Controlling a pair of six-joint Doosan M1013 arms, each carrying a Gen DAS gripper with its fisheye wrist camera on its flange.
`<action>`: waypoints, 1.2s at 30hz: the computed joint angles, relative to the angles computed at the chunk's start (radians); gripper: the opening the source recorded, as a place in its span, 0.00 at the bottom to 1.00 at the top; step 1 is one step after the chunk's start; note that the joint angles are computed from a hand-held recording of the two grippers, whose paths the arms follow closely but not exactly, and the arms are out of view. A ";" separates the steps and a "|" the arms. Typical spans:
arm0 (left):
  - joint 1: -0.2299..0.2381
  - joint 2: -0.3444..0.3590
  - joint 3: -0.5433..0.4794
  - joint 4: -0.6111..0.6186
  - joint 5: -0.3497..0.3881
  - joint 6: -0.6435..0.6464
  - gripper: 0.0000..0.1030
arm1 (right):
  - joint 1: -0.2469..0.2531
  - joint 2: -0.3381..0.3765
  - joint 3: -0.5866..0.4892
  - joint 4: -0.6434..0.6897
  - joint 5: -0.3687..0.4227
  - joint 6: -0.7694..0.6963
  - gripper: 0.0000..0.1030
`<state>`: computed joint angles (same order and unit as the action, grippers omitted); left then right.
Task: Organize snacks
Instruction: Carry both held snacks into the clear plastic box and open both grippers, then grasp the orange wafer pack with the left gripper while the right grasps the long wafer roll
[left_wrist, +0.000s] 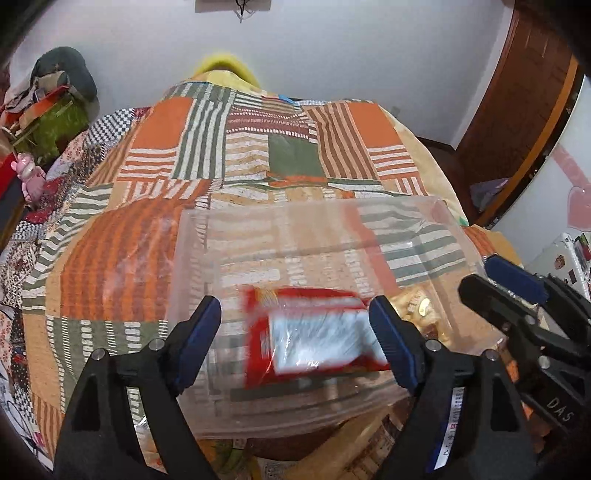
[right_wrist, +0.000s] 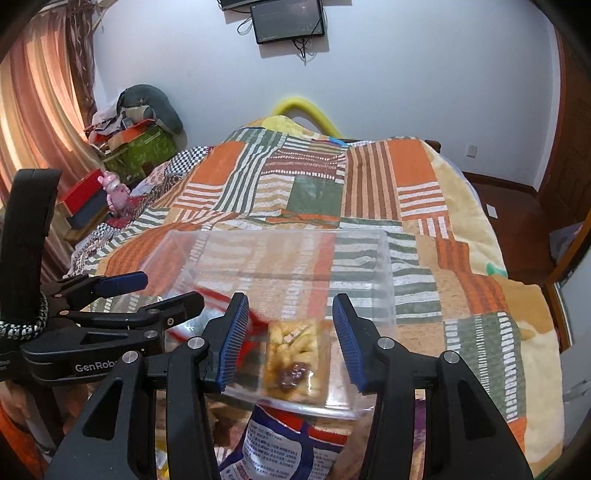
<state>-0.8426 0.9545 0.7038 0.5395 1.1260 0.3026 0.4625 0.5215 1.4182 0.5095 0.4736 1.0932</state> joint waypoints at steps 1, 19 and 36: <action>-0.003 -0.002 0.000 0.012 0.006 -0.003 0.80 | -0.001 -0.006 0.006 0.013 -0.005 -0.015 0.46; -0.130 -0.141 0.161 0.301 0.120 -0.097 0.88 | -0.017 -0.151 0.173 0.287 -0.024 -0.307 0.49; -0.217 -0.249 0.422 0.206 0.082 -0.279 0.91 | 0.001 -0.230 0.324 0.298 -0.005 -0.314 0.55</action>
<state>-1.0593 0.7056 1.1260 0.7460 1.2077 0.0236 0.4639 0.2918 1.7420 0.8076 0.4690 0.7787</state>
